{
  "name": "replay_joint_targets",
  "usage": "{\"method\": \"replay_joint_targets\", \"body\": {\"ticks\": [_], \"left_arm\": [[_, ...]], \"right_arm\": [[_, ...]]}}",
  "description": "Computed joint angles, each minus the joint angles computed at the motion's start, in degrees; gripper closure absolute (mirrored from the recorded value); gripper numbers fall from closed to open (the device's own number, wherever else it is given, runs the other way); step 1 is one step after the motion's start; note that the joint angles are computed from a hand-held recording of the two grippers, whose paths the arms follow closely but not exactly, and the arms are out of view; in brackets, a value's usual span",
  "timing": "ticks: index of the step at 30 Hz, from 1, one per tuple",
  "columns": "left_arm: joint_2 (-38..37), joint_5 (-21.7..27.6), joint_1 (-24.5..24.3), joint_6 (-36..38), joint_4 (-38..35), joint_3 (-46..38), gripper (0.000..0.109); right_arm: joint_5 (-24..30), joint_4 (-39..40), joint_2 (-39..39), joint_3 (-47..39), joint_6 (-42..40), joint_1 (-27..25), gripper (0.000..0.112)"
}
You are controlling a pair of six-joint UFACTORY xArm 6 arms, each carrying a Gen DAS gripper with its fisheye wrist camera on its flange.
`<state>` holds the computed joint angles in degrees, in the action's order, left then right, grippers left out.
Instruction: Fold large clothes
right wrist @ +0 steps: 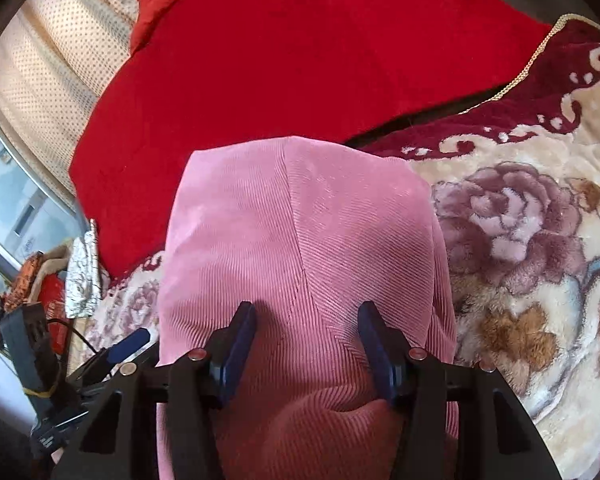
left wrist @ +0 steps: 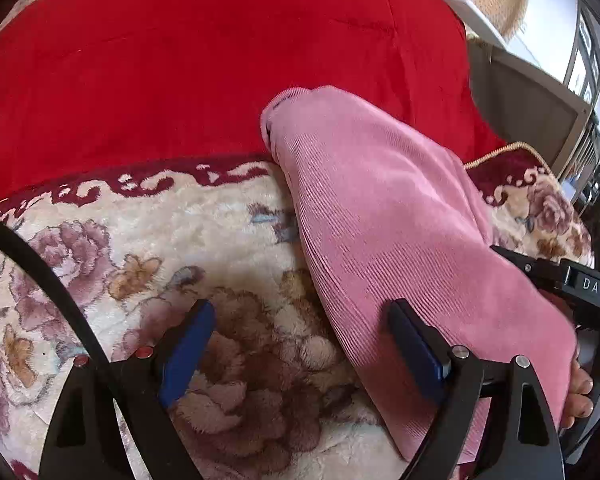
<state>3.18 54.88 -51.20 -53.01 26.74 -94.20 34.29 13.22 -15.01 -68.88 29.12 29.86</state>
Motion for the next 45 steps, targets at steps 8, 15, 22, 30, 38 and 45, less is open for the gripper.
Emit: {"method": "replay_joint_targets", "body": {"ticks": [8,15,22,30,38,45], "left_arm": [[-4.58,-7.50,0.91,0.67,-1.64,5.28,0.019],[-4.34,-8.49,2.91,7.44,-13.82,5.43,0.019],[-4.72,-9.78,2.75,6.64,-13.13,5.88,0.019],[-3.09,-5.19,1.03,5.82,-6.63,2.60,0.019],[-3.27,-2.26,-0.15,5.03,-1.84,1.83,0.019],[-3.49,-1.65,-0.53,4.39,-0.41,1.80,0.019]], "right_arm": [[-3.14,7.18,-4.70,4.36,-3.78,-2.91,0.040],[2.77,17.63,-5.72,5.19,-10.46,-7.47,0.036],[5.41,33.42,-6.08,7.99,-19.53,-11.59,0.034],[11.05,40.89,-0.60,4.43,-25.92,-10.97,0.029],[11.02,50.43,2.85,1.80,-32.89,-8.33,0.027],[11.06,51.87,3.29,1.93,-33.62,-7.92,0.028]]}}
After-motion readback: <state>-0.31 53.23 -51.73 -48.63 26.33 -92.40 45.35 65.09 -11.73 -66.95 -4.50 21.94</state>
